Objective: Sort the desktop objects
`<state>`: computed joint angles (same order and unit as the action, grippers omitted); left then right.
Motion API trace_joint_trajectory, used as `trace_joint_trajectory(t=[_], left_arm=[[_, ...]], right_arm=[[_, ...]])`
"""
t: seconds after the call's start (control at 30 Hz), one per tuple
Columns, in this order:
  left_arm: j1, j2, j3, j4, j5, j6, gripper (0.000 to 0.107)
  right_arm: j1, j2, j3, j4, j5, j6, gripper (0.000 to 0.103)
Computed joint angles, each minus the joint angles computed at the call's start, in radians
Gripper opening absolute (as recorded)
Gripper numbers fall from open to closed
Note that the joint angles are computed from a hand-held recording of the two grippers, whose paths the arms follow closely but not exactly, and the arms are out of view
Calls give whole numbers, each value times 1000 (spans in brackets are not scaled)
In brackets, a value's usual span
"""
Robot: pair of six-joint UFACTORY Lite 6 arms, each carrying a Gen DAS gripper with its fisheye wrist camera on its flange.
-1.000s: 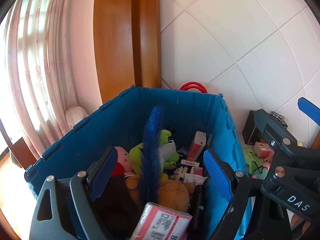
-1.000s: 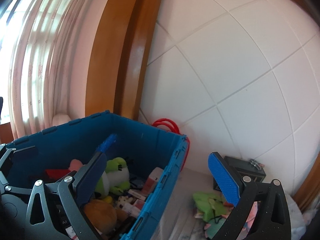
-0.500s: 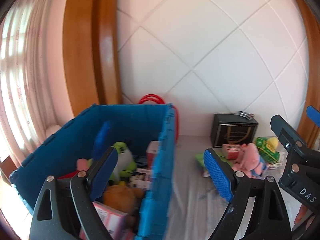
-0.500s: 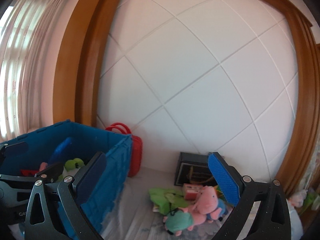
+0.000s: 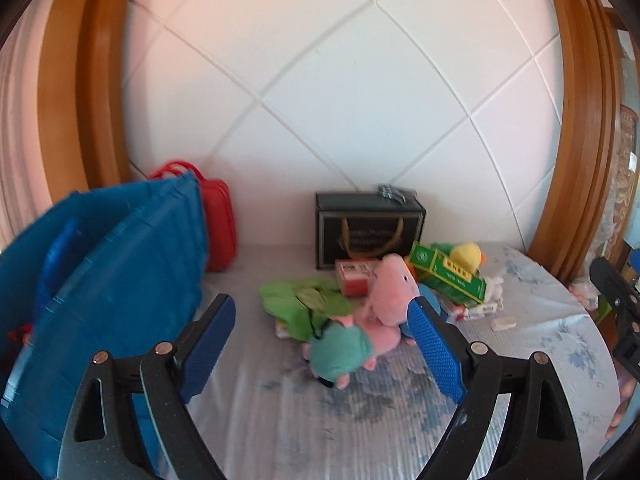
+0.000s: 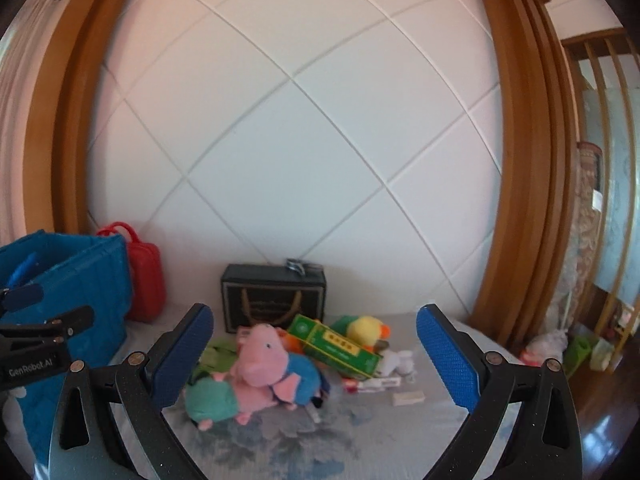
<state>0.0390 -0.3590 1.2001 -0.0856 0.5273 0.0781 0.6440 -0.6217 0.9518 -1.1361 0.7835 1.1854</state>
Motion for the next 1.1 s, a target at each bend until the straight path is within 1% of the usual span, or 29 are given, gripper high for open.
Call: trace_joint_trajectory(t=[0.1, 0.17, 0.2, 0.27, 0.37, 0.43, 0.6, 0.7, 0.73, 0.77, 0.87, 0.93, 0.97, 1.0, 1.07, 1.1], left_arm=[[-117, 69, -66, 264, -48, -281, 88], [-148, 108, -101, 382, -62, -401, 89], [-154, 122, -120, 429, -70, -450, 89], [-148, 182, -132, 494, -89, -520, 89], [-118, 252, -138, 493, -117, -522, 89], [-107, 312, -116, 478, -132, -512, 89], [-114, 458, -40, 540, -146, -567, 89], [-99, 545, 12, 544, -158, -551, 89], [-88, 582, 34, 566, -165, -568, 89], [-71, 619, 63, 554, -167, -548, 89], [-14, 760, 209, 480, -139, -462, 89], [25, 864, 336, 396, -114, -379, 88], [37, 922, 413, 379, -92, -368, 89], [44, 990, 515, 353, -47, -350, 89], [55, 1131, 724, 312, 5, -314, 89], [56, 1206, 829, 296, 3, -283, 89]], right_arm=[[-314, -44, -118, 262, -212, -300, 103], [-521, -34, -198, 448, -386, -509, 103], [-608, -15, -236, 537, -452, -614, 103], [-728, 28, -282, 716, -535, -823, 103], [-841, 128, -301, 996, -605, -1137, 103], [-899, 221, -285, 1190, -631, -1346, 103], [-993, 468, -194, 1703, -631, -1870, 103], [-1029, 602, -126, 1971, -639, -2170, 103], [-1027, 663, -90, 2013, -660, -2220, 103], [-1026, 715, -55, 2015, -672, -2228, 103], [-1035, 864, 69, 1948, -671, -2155, 103], [-1045, 962, 162, 1796, -651, -1991, 103], [-1050, 1014, 215, 1725, -638, -1912, 103], [-1051, 1056, 263, 1634, -619, -1812, 103], [-1047, 1140, 356, 1470, -600, -1631, 103], [-1046, 1185, 404, 1412, -588, -1570, 103]])
